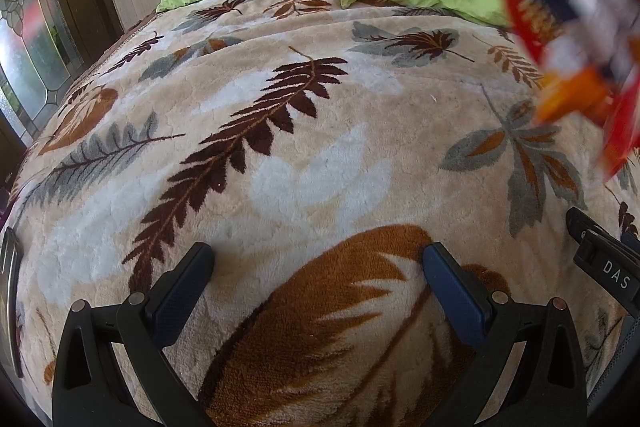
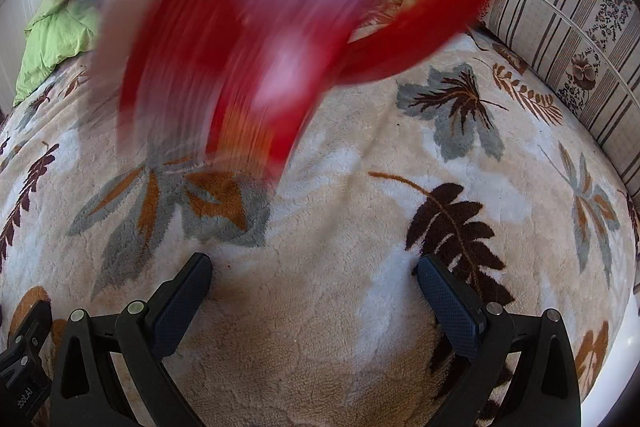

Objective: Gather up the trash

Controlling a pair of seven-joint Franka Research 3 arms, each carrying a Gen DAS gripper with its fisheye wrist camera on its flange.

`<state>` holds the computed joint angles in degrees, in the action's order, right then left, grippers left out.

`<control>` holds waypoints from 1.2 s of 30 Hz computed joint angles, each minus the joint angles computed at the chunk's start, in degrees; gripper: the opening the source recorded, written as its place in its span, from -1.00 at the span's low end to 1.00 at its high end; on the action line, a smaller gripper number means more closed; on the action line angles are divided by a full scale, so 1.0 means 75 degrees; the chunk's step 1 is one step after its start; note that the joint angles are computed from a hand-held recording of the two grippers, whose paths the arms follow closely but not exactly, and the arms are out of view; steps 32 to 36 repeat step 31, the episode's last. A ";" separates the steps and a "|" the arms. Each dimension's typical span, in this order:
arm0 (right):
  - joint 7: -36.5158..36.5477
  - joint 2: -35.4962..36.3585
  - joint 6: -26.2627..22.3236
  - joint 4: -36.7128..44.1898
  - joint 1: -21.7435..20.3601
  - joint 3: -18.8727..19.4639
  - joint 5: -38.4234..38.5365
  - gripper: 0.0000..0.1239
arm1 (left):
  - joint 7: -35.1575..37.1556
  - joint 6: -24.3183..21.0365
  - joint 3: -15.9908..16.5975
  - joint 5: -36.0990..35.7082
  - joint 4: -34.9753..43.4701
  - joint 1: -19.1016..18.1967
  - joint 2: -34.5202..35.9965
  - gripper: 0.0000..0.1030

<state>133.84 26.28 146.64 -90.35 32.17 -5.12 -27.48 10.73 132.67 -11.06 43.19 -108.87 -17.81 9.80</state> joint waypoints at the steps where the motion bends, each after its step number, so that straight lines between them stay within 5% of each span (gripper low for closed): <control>1: -0.0013 0.0010 -0.0022 0.0016 -0.0001 0.0004 0.0008 0.65 | 0.0004 -0.0002 0.0001 -0.0004 -0.0002 0.0000 -0.0002 1.00; 36: -0.0007 0.0011 -0.0019 0.0022 0.0006 -0.0004 0.0002 0.65 | 0.0011 0.0208 0.0005 0.0014 -0.0143 0.0025 -0.0076 1.00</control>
